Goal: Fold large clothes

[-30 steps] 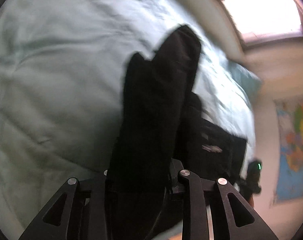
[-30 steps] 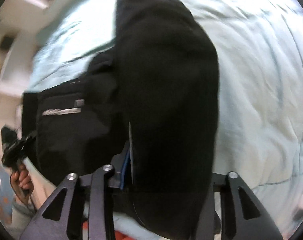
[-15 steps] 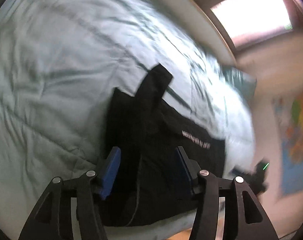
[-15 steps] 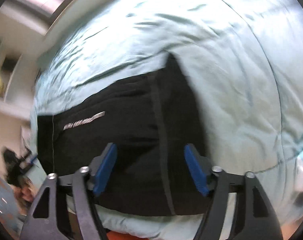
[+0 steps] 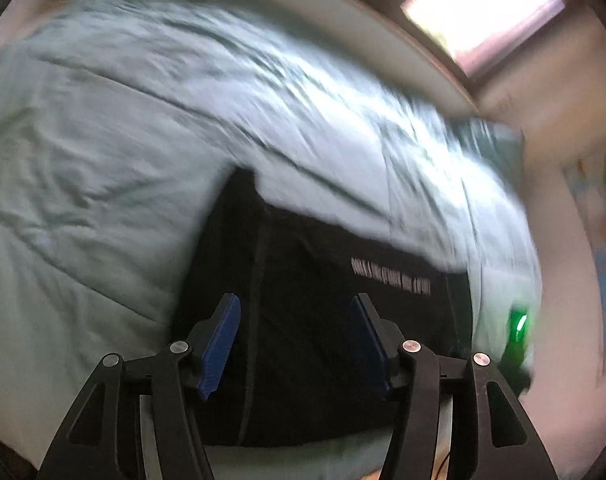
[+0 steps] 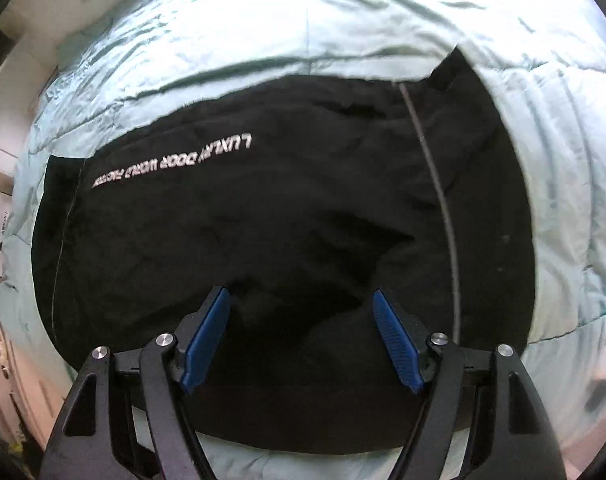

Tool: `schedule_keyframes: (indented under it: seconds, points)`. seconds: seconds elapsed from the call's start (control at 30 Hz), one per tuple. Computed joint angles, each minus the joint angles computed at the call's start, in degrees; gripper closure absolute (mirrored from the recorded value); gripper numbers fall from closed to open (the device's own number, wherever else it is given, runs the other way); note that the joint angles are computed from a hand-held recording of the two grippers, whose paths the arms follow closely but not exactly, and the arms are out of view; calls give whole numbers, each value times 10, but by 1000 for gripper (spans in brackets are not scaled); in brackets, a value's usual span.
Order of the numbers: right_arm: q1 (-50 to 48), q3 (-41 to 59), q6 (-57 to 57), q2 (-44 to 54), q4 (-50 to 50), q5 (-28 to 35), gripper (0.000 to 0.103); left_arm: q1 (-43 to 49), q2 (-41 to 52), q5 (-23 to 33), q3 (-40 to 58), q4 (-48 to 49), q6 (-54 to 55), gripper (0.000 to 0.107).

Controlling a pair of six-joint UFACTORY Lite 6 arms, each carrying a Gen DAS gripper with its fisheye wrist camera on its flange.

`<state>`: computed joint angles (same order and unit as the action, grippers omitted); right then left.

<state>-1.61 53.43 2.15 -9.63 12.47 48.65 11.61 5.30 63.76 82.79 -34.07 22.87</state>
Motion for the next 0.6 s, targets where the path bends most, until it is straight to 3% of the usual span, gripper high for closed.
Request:
schedule_keyframes:
  seconds: [0.1,0.27,0.43,0.6]
  points:
    - [49,18,66,43,-66,-24,26,-89,36,-59,-62,51,-44,48]
    - [40,-5,47,84,-62,-44,25,-158,132,-154,-95,107,-103,42]
    - [29,34,43,89,-44,11,24,-173,107,-126,-59,147,-139,40]
    - [16,73,47,8,-46,85,24,-212,44,-66,-11,195,-173,40]
